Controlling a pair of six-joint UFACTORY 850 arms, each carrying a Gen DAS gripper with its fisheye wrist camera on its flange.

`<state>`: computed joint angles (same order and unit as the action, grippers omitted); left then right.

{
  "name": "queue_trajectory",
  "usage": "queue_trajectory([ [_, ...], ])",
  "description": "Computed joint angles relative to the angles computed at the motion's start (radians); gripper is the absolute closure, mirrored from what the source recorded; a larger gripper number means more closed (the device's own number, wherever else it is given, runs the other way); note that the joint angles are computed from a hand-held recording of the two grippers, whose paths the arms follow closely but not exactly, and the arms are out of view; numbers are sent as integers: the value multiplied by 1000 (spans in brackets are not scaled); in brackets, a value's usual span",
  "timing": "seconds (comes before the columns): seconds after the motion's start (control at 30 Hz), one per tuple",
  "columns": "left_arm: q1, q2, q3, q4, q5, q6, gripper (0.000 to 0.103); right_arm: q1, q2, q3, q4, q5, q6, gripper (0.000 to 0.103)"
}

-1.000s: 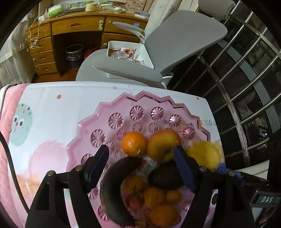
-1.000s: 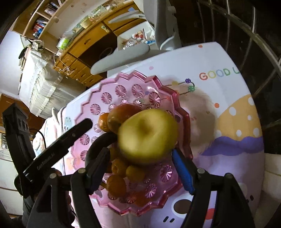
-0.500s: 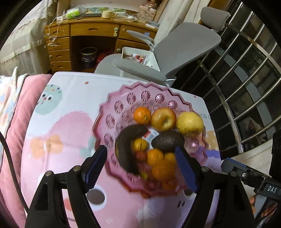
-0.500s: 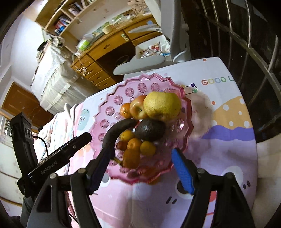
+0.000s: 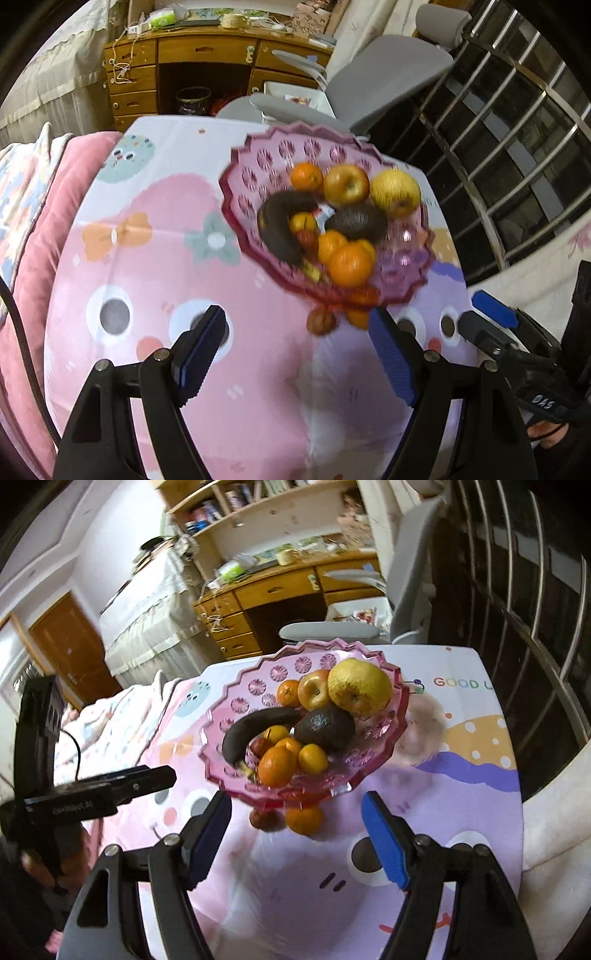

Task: Organize fruits
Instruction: 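Withdraw both tools from the bowl toward the last loose fruit, then grasp the brown dried fruit with the left tool while the right tool grasps an orange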

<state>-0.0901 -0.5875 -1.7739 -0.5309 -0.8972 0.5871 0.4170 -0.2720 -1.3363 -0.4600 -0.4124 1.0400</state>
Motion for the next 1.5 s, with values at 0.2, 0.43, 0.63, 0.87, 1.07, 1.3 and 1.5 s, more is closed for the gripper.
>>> queue_trajectory([
  [0.2,-4,25,89,6,14,42,25,36,-6,64,-272,50,203,30],
  [0.43,-21,10,122,16,56,56,25,47,-59,73,-459,49,297,30],
  [0.63,-37,-42,86,9,57,65,27,33,-104,53,-381,64,182,32],
  [0.87,-56,-92,51,15,42,62,37,22,-142,37,-270,82,51,45],
  [1.07,-69,-107,48,4,72,69,47,19,-166,23,-251,86,21,53],
  [1.3,-79,-125,35,-2,76,90,57,19,-182,10,-308,93,73,59],
  [1.5,-78,-142,18,-61,46,142,72,24,-195,-8,-348,86,103,63],
])
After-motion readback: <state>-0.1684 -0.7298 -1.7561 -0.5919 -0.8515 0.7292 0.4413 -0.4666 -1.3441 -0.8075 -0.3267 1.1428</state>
